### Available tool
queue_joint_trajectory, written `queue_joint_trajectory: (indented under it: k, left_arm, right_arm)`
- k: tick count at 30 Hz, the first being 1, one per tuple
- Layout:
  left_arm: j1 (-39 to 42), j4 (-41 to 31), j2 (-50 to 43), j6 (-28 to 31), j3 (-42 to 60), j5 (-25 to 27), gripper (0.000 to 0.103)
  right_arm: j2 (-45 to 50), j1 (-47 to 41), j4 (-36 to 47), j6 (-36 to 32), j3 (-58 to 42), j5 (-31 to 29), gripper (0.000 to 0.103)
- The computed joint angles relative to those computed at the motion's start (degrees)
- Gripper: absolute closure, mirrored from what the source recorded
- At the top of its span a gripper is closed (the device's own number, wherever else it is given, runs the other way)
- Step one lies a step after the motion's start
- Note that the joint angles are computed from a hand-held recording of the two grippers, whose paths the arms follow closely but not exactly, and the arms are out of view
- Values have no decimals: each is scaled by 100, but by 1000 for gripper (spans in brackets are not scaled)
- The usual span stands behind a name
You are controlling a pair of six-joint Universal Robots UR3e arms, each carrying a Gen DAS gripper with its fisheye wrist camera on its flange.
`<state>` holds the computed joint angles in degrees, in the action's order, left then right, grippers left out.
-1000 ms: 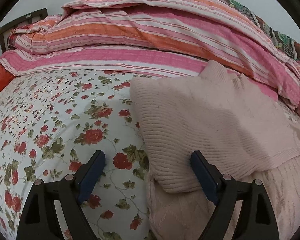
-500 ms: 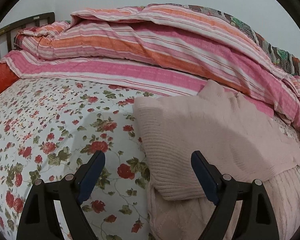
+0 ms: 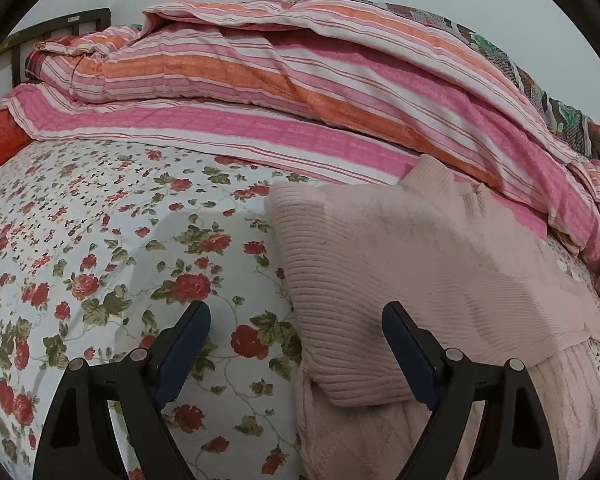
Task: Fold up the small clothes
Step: 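Grasp the other sleeve cuff with the right gripper and fold it across the body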
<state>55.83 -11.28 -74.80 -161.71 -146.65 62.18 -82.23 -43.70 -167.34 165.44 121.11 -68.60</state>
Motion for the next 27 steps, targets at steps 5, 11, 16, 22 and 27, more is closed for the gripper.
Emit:
queue_joint_trajectory:
  k: [5,11,16,22,27]
  left_arm:
    - [153,-137,107,14,-34,-202,16]
    - [909,-1201,771,401,-86,-941,16]
    - [1668,-2307,1522,971,-86,-1440,16]
    - [2488,-3581,1904,1835,148,-1767,16]
    - [2991,-4305,1892,2342,376,-1942,16]
  right_arm:
    - [-240,336,-601,141,146,-388,97]
    - [-1012,1092,-553,484,-30,-763,97]
    - [-1333,2568,-465,618,-477,-1631,97]
    - [-615,4929,-180,944,-1657,-2850,97]
    - [655,6633,427,1345,-3371,-3272,97]
